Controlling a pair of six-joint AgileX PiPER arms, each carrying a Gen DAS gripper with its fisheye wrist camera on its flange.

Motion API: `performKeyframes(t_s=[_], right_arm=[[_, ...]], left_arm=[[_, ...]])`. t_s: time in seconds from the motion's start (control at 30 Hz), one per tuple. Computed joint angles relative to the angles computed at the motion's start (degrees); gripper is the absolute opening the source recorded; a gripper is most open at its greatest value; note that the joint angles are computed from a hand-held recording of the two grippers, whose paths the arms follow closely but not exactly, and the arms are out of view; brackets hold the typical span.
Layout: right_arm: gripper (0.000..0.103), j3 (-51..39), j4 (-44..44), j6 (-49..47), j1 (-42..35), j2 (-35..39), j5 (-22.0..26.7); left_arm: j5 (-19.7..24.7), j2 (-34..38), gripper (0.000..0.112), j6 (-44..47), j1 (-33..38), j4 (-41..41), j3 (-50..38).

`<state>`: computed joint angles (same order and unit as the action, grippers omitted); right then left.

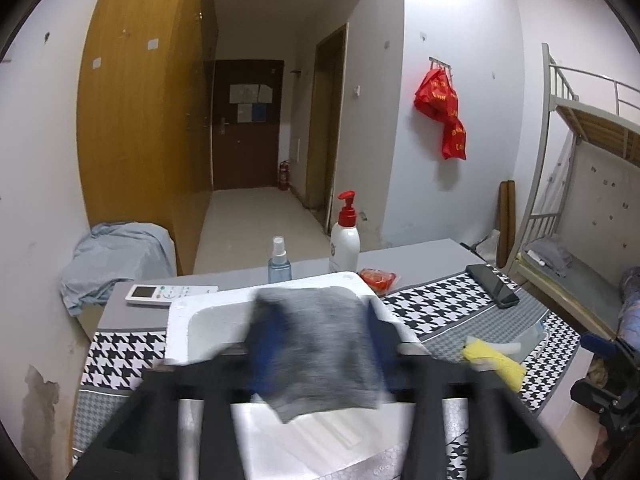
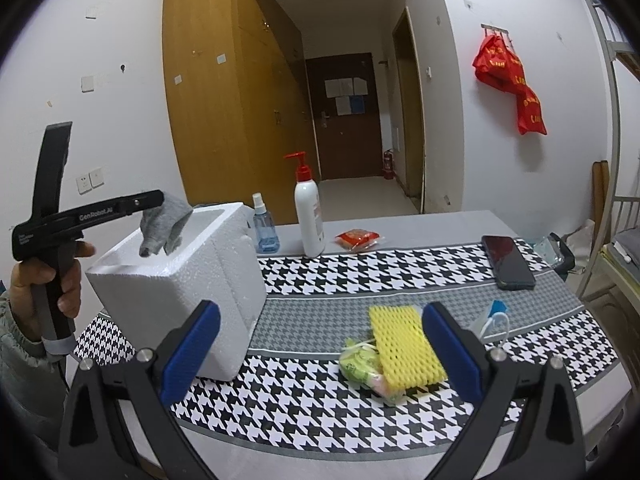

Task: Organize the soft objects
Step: 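Carry the grey sock with the left gripper over the foam box, then open the left gripper to drop the sock into the box, then withdraw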

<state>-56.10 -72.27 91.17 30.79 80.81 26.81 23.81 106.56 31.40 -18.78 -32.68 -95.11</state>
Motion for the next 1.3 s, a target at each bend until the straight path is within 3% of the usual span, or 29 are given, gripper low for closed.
performKeyframes(t_s=[0.03, 0.07, 0.13, 0.4, 0.63, 0.9, 1.13, 1.2, 1.3], right_arm=[[0.102, 0.18, -0.16, 0.14, -0.02, -0.12, 0.0], [0.102, 0.31, -0.19, 0.24, -0.06, -0.21, 0.07], [0.102, 0.58, -0.2, 0.4, -0.14, -0.41, 0.05], [0.102, 2.55, -0.97, 2.35, -0.43, -2.02, 0.39], [0.102, 3.61, -1.14, 2.87, 0.55, -3.55, 1.28], [0.102, 4.61, -1.17, 2.49, 3.29, -6.21, 4.5], [0.102, 6.78, -2.6, 2.62, 7.7, -11.7, 11.87], [0.102, 7.44, -2.6, 3.06, 8.69, -13.29, 14.28], [0.102, 8.28, -2.42, 3.53, 10.21, -15.68, 17.29]], left_arm=[[-0.11, 0.04, 0.092, -0.02, 0.08, -0.4, 0.12], [-1.95, -0.48, 0.102, -2.33, -0.3, 1.5, 1.25], [-5.19, -1.53, 0.102, -6.07, -1.07, 5.15, 3.22], [-5.42, -3.71, 0.102, -3.54, -1.98, 3.56, 5.22], [-9.3, -9.38, 0.102, 4.6, -2.77, -3.97, 12.61], [-12.72, -16.08, 0.102, 21.3, -2.93, -20.04, 21.25], [-16.07, -20.06, 0.102, 18.46, -4.57, -16.43, 25.57], [-16.92, -20.87, 0.102, 12.48, -5.19, -10.45, 26.03], [-17.69, -22.32, 0.102, 10.89, -5.81, -8.79, 27.33]])
